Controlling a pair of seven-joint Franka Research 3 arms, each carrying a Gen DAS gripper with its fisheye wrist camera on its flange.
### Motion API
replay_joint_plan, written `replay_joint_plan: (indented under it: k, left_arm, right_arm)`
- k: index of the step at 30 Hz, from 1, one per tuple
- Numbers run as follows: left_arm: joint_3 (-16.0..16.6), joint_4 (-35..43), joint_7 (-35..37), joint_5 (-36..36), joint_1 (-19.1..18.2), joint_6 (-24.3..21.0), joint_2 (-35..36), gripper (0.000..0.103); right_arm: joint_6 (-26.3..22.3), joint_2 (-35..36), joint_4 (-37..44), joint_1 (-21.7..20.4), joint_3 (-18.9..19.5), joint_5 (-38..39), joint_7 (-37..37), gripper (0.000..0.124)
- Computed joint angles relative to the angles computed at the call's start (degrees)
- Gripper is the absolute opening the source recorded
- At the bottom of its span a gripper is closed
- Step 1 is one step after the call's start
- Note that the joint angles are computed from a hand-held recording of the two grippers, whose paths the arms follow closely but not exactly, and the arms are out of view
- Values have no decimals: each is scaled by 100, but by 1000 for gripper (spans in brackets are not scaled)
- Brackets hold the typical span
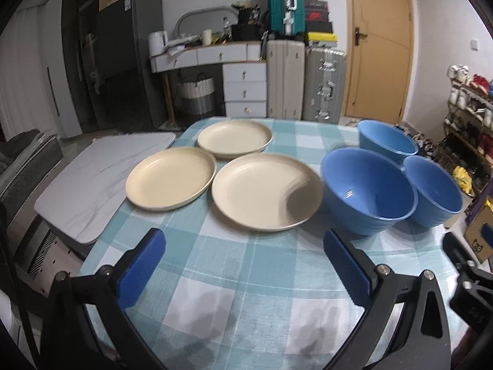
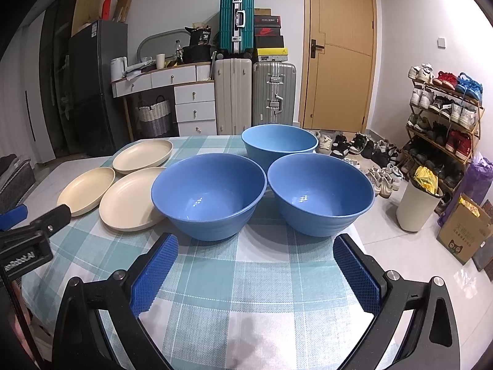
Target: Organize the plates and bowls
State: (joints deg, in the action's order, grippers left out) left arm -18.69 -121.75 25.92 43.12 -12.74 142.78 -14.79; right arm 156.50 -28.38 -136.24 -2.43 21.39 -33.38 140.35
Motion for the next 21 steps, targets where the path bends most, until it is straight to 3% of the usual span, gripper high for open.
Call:
replay_joint_plan:
  k: [3, 5, 9, 14, 18, 21]
  left_arm:
    - [137, 54, 189, -453, -46, -123, 138, 103]
    - [323, -9, 393, -990, -91, 81, 204, 103]
    - [459, -270, 328, -1384, 35, 550, 200, 103]
    - [403, -207, 67, -1206, 258, 420, 311, 103]
    - [643, 219, 864, -2397, 86, 138, 828, 102]
    - [596, 592, 841, -2418, 84, -224, 1128, 101]
  right_arm:
    - [-5, -1, -1, 9, -7, -1, 2, 103]
    - [13, -19, -22, 40, -44, 30, -30, 103]
    - [226, -1, -98, 268, -258, 314, -362, 103]
    - [471, 5, -175, 348, -271, 639, -737, 103]
    - [518, 35, -128, 218, -71, 722, -770, 103]
    - [617, 48, -128, 194, -28, 799, -782, 103]
